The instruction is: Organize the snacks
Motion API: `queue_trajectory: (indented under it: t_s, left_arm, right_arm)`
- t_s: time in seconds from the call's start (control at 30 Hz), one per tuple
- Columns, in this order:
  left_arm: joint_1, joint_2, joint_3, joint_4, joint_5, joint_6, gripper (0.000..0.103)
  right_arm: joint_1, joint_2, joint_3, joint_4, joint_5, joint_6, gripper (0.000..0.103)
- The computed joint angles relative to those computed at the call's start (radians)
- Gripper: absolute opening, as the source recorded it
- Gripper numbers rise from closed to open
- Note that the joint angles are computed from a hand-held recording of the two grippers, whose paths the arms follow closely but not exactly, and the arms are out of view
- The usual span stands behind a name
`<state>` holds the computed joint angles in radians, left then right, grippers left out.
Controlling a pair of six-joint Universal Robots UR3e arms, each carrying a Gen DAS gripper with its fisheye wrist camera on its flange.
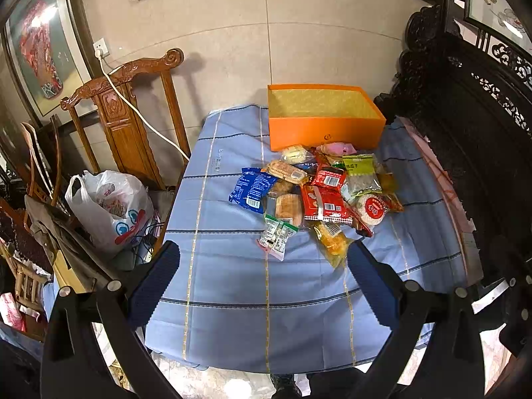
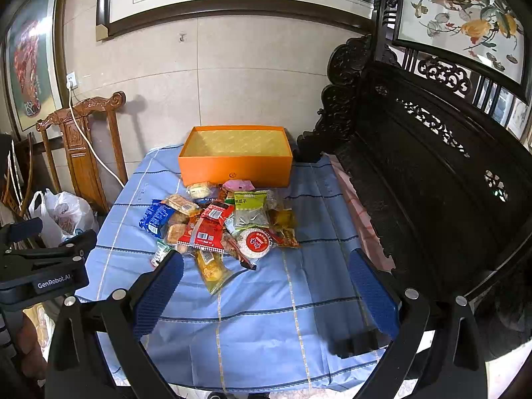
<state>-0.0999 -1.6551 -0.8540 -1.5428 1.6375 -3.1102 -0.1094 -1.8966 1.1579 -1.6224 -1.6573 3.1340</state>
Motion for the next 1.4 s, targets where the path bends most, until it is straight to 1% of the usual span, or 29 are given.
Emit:
queue_trajectory:
  t_s: [0.9,1.4]
  left_arm:
    - [-0.006,0.016,-0.02,0.004,0.012,-0.001,0.099]
    - [0.007,0.014,-0.022,-0.003,0.004,0.001,0.099]
  right_arm:
    - [-0.018,-0.006,0.02,-0.01,0.016,-0.011,0.099]
    - [0.003,0.032,0.001,-0.016,0.01,-0.001,0.099]
